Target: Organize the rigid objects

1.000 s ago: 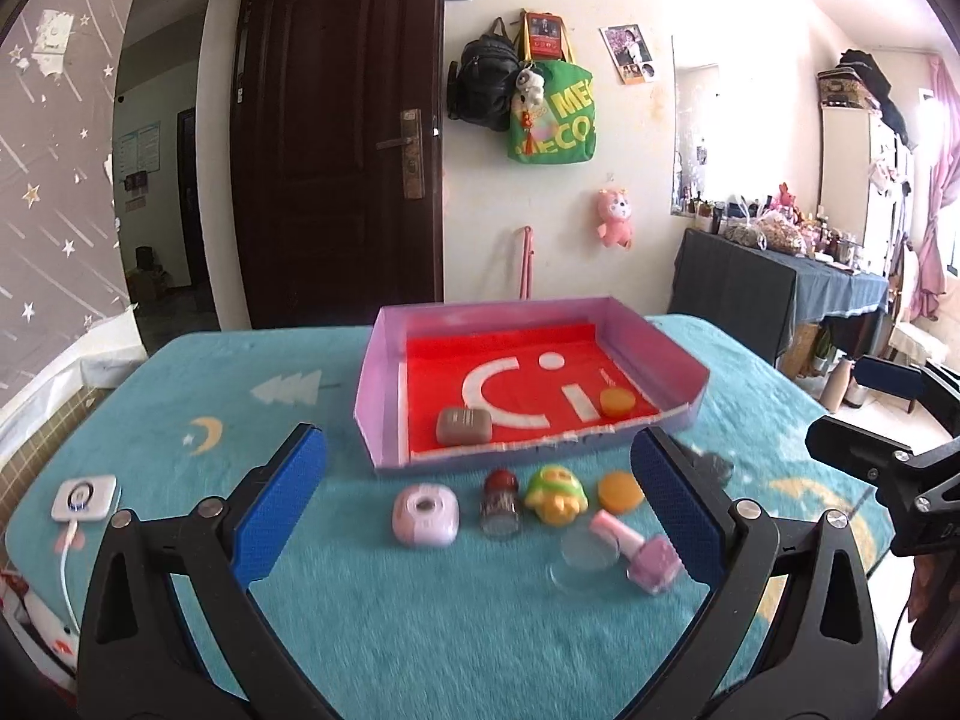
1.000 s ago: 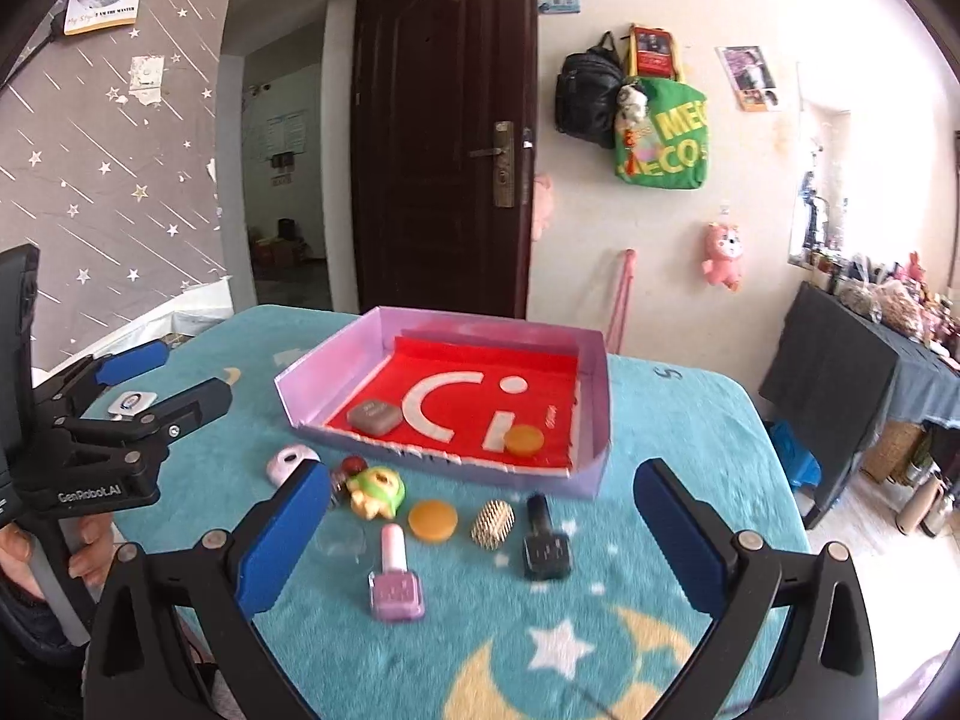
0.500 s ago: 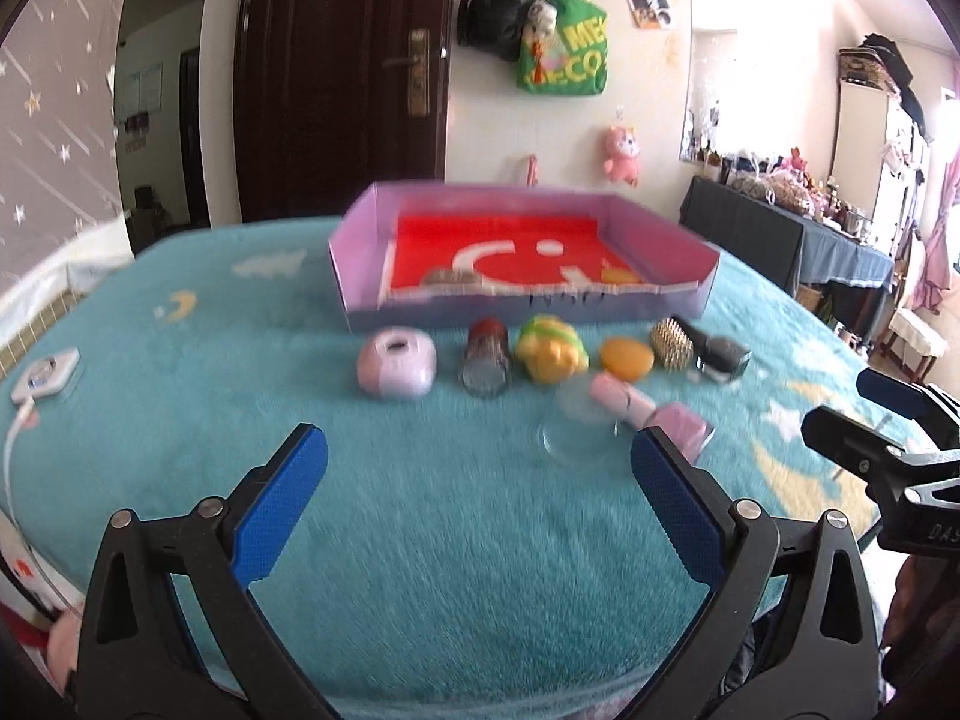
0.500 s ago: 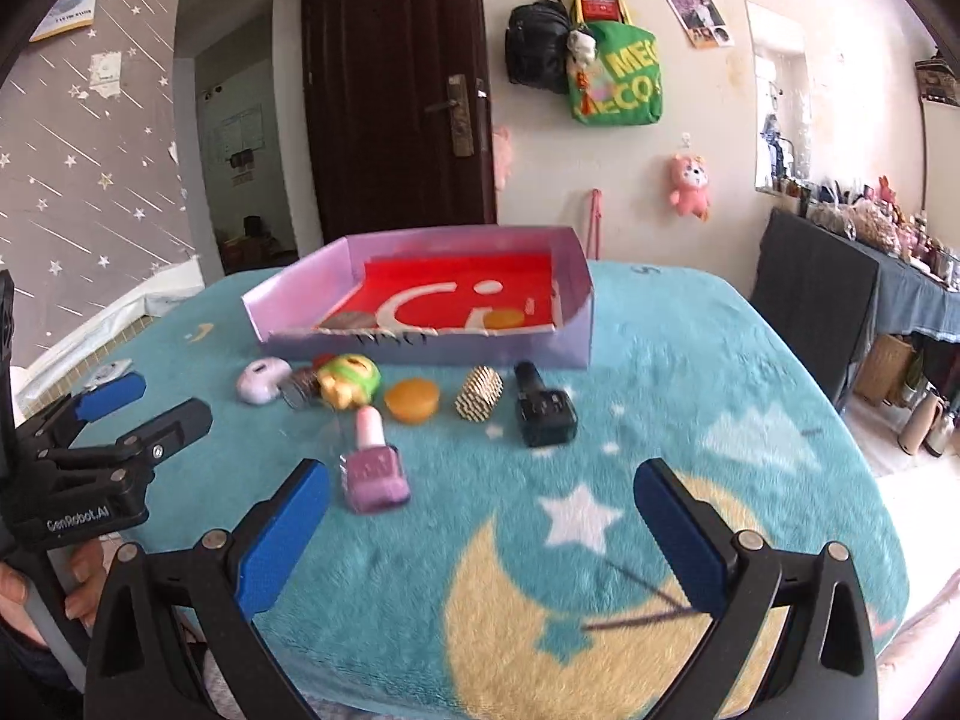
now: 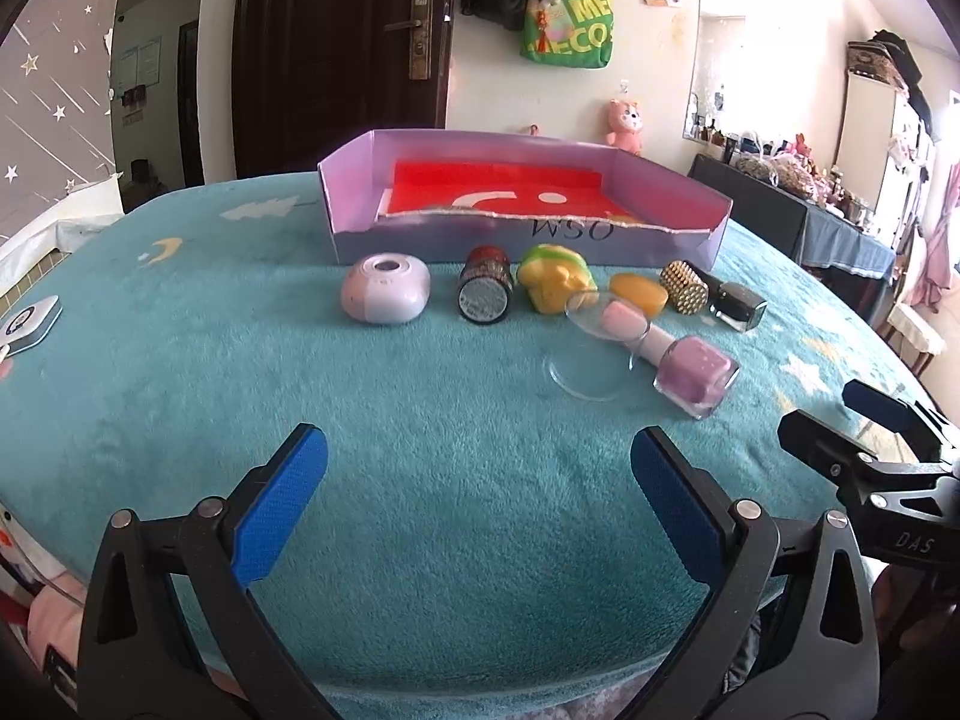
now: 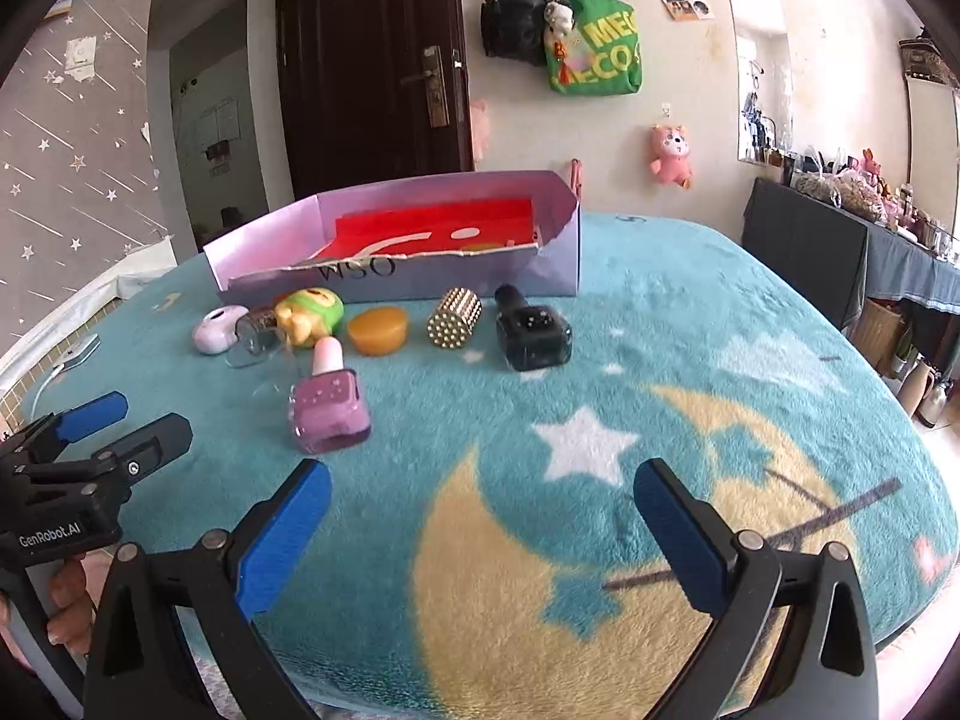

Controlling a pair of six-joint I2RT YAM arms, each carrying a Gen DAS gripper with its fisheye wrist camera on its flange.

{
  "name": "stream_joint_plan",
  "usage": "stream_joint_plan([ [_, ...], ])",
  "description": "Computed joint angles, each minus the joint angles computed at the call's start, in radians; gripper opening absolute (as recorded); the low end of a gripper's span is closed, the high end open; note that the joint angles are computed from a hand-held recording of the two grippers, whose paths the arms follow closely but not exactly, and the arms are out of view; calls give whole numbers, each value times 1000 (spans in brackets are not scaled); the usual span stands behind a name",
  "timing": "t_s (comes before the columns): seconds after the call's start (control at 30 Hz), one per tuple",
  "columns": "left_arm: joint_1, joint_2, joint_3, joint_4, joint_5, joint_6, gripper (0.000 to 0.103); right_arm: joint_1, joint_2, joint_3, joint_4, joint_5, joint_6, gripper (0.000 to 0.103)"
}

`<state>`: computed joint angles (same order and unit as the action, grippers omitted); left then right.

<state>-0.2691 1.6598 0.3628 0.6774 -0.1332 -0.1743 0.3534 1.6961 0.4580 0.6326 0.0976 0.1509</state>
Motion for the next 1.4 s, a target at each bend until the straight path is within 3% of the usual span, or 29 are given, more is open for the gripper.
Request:
stream_joint_plan([
  [0.67,0,19,7,13,5,1,103,28,47,-25,77,44,7,103],
  [1.3,87,24,238,-272,227,100,103,-6,75,166,-126,-156,-84,103],
  [1.4,83,34,277,-307,240,123,101,-10,88,204,-165,-177,-97,96],
])
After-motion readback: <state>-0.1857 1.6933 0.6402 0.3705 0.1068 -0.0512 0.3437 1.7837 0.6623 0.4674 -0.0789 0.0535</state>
